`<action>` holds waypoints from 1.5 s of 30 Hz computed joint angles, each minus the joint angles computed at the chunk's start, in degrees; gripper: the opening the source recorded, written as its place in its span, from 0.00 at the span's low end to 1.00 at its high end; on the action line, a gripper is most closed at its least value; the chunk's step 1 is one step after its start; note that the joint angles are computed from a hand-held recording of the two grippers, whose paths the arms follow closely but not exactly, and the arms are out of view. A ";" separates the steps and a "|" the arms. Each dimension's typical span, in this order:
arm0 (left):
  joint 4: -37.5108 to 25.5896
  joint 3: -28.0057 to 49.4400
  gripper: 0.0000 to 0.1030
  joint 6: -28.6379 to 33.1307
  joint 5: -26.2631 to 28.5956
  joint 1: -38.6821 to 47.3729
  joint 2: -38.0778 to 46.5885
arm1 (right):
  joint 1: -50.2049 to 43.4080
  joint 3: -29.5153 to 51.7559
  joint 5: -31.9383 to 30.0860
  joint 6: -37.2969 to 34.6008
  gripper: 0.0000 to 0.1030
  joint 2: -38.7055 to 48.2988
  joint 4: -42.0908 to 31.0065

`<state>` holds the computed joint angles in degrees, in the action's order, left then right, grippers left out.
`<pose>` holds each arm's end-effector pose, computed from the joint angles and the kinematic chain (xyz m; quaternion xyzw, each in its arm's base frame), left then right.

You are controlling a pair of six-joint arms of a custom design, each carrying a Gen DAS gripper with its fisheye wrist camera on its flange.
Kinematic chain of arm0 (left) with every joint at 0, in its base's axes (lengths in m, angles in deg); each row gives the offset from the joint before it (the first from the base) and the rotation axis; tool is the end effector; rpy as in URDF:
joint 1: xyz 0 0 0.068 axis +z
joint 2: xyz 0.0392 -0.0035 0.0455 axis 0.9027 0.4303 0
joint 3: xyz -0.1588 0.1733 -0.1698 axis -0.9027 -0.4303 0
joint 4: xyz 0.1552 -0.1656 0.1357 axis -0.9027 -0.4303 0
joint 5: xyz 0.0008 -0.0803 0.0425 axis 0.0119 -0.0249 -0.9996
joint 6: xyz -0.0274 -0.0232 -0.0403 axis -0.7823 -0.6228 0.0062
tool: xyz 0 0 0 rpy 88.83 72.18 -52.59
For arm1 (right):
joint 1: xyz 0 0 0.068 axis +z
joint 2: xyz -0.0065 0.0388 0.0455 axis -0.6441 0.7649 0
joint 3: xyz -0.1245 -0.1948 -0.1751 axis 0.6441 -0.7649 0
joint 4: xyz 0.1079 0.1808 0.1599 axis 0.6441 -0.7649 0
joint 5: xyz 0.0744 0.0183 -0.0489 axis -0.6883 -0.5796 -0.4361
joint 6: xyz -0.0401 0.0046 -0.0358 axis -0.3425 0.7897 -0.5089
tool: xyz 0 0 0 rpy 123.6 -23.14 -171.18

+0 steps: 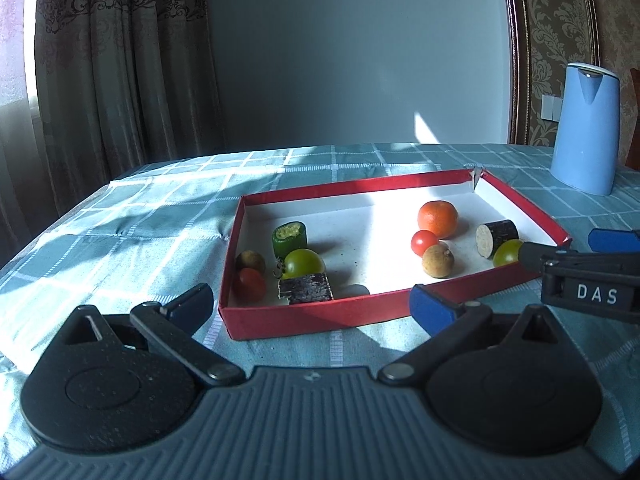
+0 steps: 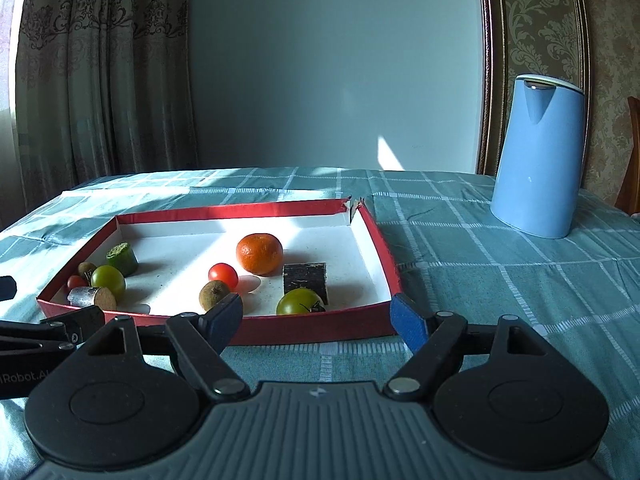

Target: Organize fruits

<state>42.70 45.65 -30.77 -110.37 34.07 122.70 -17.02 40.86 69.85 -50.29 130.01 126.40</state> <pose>0.2397 -0.1180 0.1578 -0.0197 0.8518 0.0579 0.5204 0.2678 0.1045 0.1494 -0.0515 0.8465 0.0338 0.5288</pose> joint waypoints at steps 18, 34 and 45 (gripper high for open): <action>0.23 -0.16 1.00 -0.65 -0.44 -0.55 0.53 | 1.34 -0.38 2.51 -0.33 0.79 0.48 1.11; -0.52 -0.05 1.00 -1.04 0.44 -0.23 0.38 | 1.50 -0.39 2.26 -0.37 0.79 0.60 1.35; -0.92 0.12 1.00 -0.68 2.38 0.43 0.52 | 1.79 -0.06 2.39 -1.01 0.79 0.87 0.71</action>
